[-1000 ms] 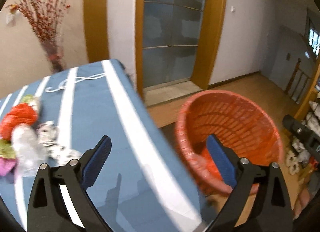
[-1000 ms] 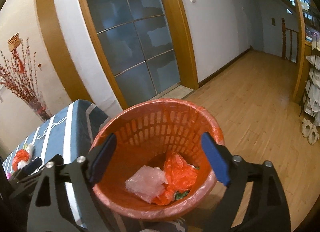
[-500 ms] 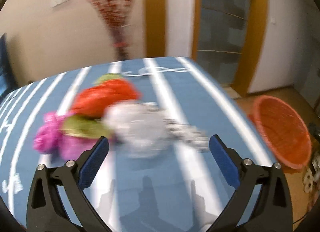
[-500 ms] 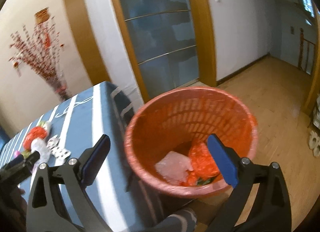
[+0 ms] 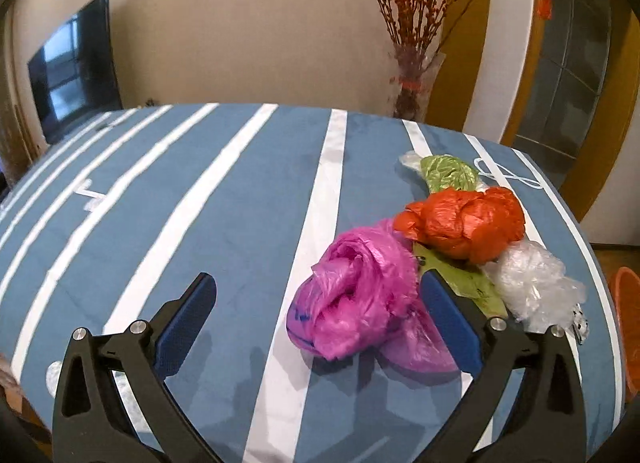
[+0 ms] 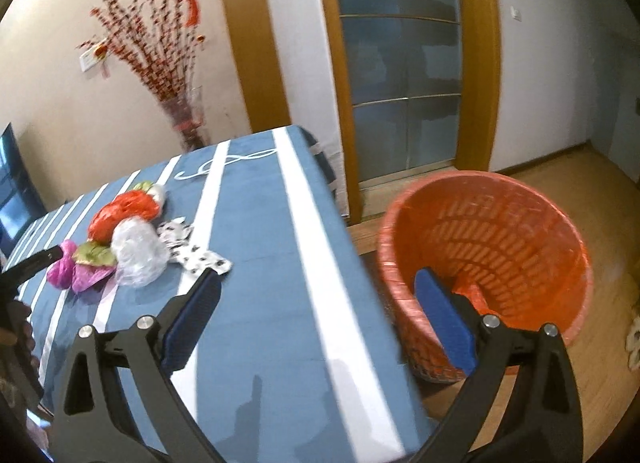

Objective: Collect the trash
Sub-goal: 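Move the left gripper to the pink bag while the right gripper approaches the clear bag, then grasp the pink bag with the left gripper while the right gripper grasps the clear plastic bag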

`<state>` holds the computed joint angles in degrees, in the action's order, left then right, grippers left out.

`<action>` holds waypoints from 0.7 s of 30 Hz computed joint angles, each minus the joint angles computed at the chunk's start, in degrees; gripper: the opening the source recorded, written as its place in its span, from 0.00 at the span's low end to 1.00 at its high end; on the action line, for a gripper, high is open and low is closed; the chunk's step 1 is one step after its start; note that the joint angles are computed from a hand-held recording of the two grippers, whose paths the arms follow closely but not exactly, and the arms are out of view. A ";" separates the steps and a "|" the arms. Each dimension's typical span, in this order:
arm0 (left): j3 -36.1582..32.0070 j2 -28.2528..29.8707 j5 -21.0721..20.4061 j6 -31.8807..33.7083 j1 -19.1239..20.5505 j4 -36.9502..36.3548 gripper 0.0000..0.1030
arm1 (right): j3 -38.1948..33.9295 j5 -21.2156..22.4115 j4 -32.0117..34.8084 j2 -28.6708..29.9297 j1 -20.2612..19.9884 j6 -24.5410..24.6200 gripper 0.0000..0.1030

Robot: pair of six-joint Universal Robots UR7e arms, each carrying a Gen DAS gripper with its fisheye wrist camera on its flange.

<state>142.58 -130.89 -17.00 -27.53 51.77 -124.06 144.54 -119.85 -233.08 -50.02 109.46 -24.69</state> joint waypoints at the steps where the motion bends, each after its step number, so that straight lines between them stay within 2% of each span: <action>1: 0.18 1.37 -0.81 3.23 1.05 -4.49 0.97 | -0.41 -0.38 0.23 0.62 0.64 -0.07 0.93; 4: 0.21 5.12 -4.43 11.74 4.49 -15.54 0.95 | -1.42 -1.32 0.97 2.06 2.23 -0.10 0.93; 5: 0.03 6.14 -6.33 14.37 5.92 -18.39 0.91 | -1.74 -1.55 1.21 2.38 2.59 -0.19 0.93; 6: 0.07 6.41 -7.15 14.88 6.30 -18.88 0.85 | -2.07 -1.92 1.34 2.84 3.10 -0.27 0.93; 10: -0.33 8.61 -11.90 17.86 8.72 -21.89 0.78 | -3.21 -2.93 2.00 4.21 4.63 -1.00 0.93; 12: -0.90 9.52 -14.15 18.57 10.14 -23.12 0.67 | -3.59 -3.08 2.48 4.44 5.02 -1.14 0.93; 15: -0.90 10.09 -14.12 19.18 10.27 -24.27 0.56 | -4.36 -3.28 3.34 5.06 5.70 -1.10 0.93; 17: -0.31 9.44 -12.93 19.82 9.41 -24.64 0.53 | -4.93 -3.27 3.97 5.49 6.19 -1.11 0.93; 21: 0.33 6.59 -10.23 19.30 7.51 -22.58 0.52 | -6.45 -3.13 5.21 6.46 7.18 -1.74 0.93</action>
